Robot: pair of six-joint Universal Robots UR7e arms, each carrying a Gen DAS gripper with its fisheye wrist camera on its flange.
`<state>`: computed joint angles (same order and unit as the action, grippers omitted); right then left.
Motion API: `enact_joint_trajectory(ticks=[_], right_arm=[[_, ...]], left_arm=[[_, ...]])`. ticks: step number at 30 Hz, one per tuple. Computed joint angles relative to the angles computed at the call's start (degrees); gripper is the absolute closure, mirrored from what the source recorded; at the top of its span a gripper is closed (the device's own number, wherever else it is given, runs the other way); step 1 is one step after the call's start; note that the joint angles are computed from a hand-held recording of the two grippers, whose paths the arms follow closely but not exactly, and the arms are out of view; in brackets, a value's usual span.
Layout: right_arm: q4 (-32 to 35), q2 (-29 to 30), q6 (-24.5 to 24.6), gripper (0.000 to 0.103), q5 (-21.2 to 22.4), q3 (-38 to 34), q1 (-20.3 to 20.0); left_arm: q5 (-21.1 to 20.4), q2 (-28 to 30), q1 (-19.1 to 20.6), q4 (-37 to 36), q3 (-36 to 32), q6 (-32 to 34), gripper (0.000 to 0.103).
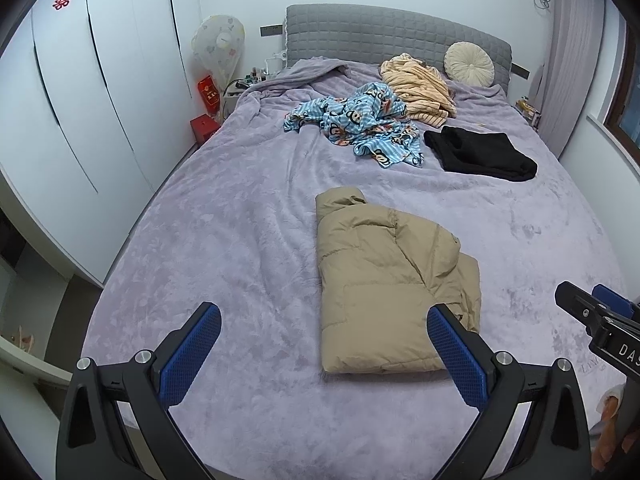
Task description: Fold large clothes
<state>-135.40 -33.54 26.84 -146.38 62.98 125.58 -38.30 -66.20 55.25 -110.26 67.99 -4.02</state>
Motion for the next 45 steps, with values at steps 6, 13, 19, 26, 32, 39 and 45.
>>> enact_joint_trajectory(ticks=[6, 13, 19, 26, 32, 39, 45], right_arm=[[0.33, 0.19, 0.32, 0.015, 0.02, -0.25, 0.07], [0.59, 0.43, 0.49, 0.015, 0.05, -0.54, 0.18], [0.4, 0.55, 0.29, 0.015, 0.21, -0.59, 0.17], [0.54, 0.56, 0.33, 0.015, 0.1, -0.68, 0.19], [0.69, 0.59, 0.32, 0.015, 0.16, -0.77, 0.18], [0.63, 0.88, -0.52, 0.015, 0.58, -1.33, 0.06], [0.67, 1.0, -0.65, 0.015, 0.71, -1.55, 0.04]], left_arm=[[0.32, 0.01, 0.02, 0.07, 0.17, -0.86, 0.0], [0.2, 0.17, 0.2, 0.07, -0.17, -0.56, 0.0], [0.21, 0.0, 0.19, 0.09, 0.07, -0.73, 0.0], [0.14, 0.02, 0.21, 0.05, -0.01, -0.61, 0.0], [0.15, 0.07, 0.23, 0.23, -0.14, -0.71, 0.0], [0.17, 0.04, 0.22, 0.32, -0.16, -0.76, 0.0], [0.3, -0.28, 0.28, -0.02, 0.46, -0.74, 0.0]])
